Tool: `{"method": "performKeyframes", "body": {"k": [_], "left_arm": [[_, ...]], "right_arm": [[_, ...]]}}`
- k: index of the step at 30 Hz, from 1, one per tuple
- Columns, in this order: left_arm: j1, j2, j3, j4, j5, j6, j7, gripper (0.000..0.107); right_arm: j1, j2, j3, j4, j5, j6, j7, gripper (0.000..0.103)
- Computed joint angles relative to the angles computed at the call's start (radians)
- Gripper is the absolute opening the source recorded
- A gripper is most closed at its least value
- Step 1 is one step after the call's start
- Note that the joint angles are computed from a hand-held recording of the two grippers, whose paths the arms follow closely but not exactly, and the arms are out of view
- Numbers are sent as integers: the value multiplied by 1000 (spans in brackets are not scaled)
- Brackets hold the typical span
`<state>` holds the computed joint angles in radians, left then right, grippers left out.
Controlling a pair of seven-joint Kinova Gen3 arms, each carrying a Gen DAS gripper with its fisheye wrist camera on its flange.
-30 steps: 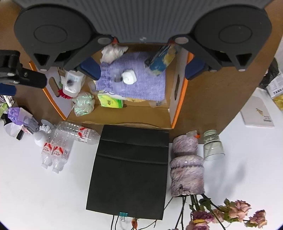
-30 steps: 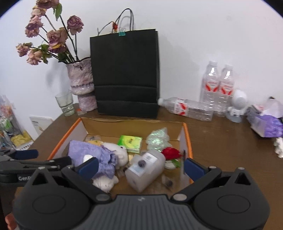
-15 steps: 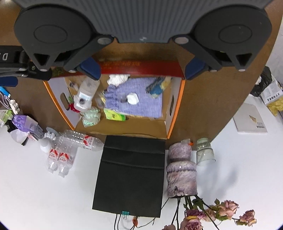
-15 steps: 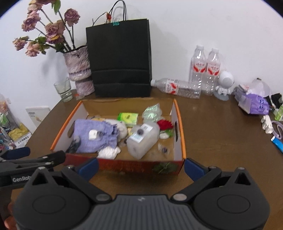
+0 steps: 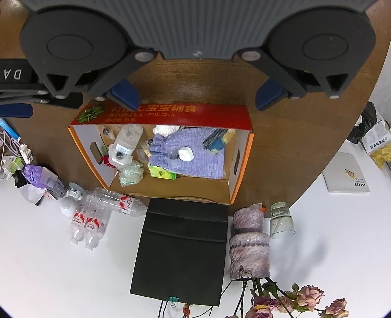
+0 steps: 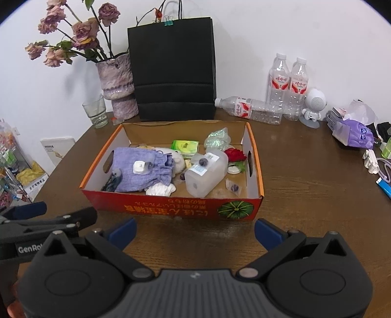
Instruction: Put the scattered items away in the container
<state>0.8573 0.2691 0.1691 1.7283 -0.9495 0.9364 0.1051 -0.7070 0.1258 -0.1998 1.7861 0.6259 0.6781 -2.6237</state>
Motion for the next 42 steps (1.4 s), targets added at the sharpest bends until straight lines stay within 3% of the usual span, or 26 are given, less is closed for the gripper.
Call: {"method": "performKeyframes", "body": {"k": [6, 17, 28, 34, 42], "left_arm": [[39, 0, 10, 17, -55, 39, 41, 103], [114, 1, 48, 76, -164, 119, 194, 103], [123, 22, 62, 85, -135, 151, 224, 103], [112, 16, 59, 114, -134, 110, 237, 103], [122, 18, 57, 131, -155, 110, 261, 103]], "right_arm": [[-11, -31, -12, 35, 43, -3, -63, 103], [-26, -98, -87, 149, 209, 8, -298, 103], [-58, -84, -127, 208, 313, 35, -466, 103], [-98, -74, -135, 241, 408, 59, -589, 103], [-113, -70, -127, 247, 425, 68, -603, 103]]}}
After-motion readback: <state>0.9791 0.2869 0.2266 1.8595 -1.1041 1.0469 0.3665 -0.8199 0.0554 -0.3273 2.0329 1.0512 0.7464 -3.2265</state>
